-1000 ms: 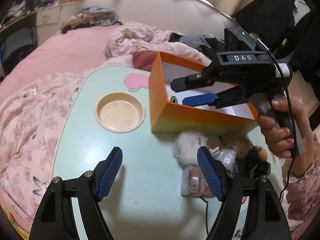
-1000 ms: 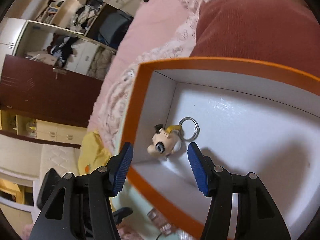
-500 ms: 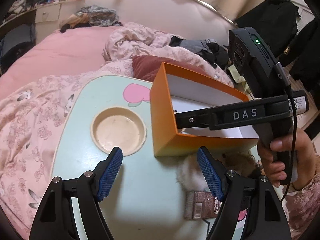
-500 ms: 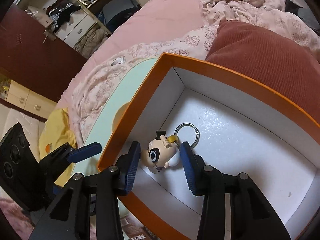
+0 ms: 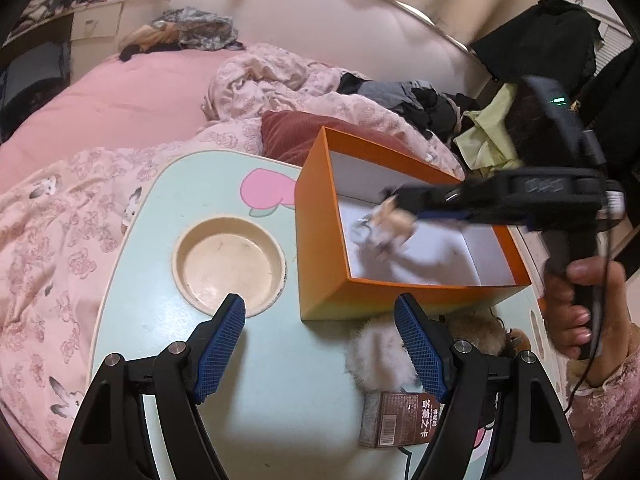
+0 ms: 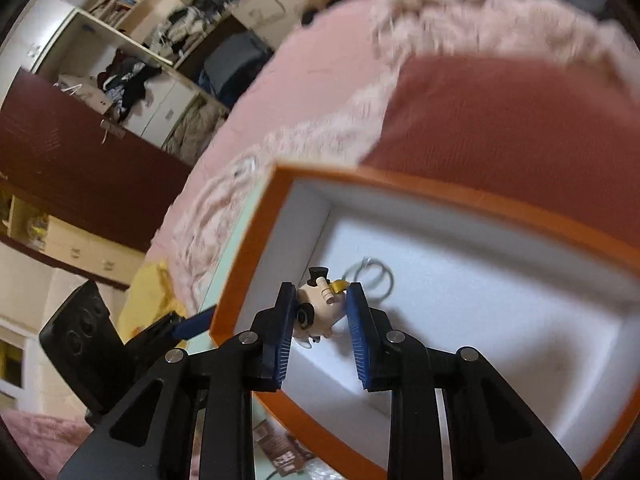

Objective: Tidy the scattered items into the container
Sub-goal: 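Grasp the panda keychain inside the box with the right tool, then lift the panda keychain out and set it on the table with right tool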

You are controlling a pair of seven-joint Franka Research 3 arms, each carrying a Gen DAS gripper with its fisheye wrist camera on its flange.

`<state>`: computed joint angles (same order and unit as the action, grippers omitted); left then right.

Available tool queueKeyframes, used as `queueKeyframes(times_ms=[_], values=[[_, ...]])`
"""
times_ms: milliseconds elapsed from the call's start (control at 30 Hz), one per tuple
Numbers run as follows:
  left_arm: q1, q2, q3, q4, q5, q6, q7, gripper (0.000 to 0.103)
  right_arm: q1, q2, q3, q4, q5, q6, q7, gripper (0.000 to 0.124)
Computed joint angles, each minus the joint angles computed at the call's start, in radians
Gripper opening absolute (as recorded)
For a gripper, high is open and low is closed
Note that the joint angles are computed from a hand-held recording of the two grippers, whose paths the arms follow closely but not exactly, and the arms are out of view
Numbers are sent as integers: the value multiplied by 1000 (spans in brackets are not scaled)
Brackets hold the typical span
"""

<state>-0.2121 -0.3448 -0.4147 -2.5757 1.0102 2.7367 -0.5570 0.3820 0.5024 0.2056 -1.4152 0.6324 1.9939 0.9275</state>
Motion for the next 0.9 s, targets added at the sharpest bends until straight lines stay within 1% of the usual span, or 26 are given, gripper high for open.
queueKeyframes(times_ms=[133, 200, 300, 400, 467, 533, 667, 733, 767, 800, 833, 867, 900], values=[[-5, -7, 1, 2, -1, 1, 17, 77, -60, -63, 13, -34, 96, -45, -64, 27], [-7, -5, -2, 6, -4, -4, 26, 77, -82, -132, 3, -99, 130, -56, -106, 27], [-2, 6, -1, 10, 3, 14, 19, 77, -96, -221, -26, -205, 151, -74, -137, 27], [8, 25, -8, 24, 35, 30, -6, 77, -92, -285, -55, -313, 140, -51, -134, 27], [3, 49, -7, 44, 40, 23, 2, 77, -95, -286, -69, -344, 144, -50, -128, 27], [1, 70, -2, 61, 56, 25, -1, 77, -92, -283, -71, -372, 161, -28, -124, 27], [-13, 115, 18, 95, 72, 23, 8, 77, -62, -296, -65, -445, 143, 117, -148, 28], [-28, 116, 21, 104, 71, 2, 12, 77, -62, -308, -62, -474, 164, 156, -163, 29], [-36, 111, 19, 106, 70, -11, 14, 77, -55, -329, -60, -505, 167, 205, -180, 30], [-45, 102, 16, 106, 71, -25, 15, 77, -42, -359, -59, -547, 150, 277, -192, 36], [-55, 90, 11, 105, 69, -39, 17, 77, -26, -390, -58, -591, 113, 355, -192, 46], [-64, 81, 7, 103, 66, -50, 19, 77, 3, -424, -71, -640, 39, 426, -179, 48], [-73, 71, 3, 101, 60, -62, 23, 77, -3, -445, -59, -666, 17, 440, -187, 48]])
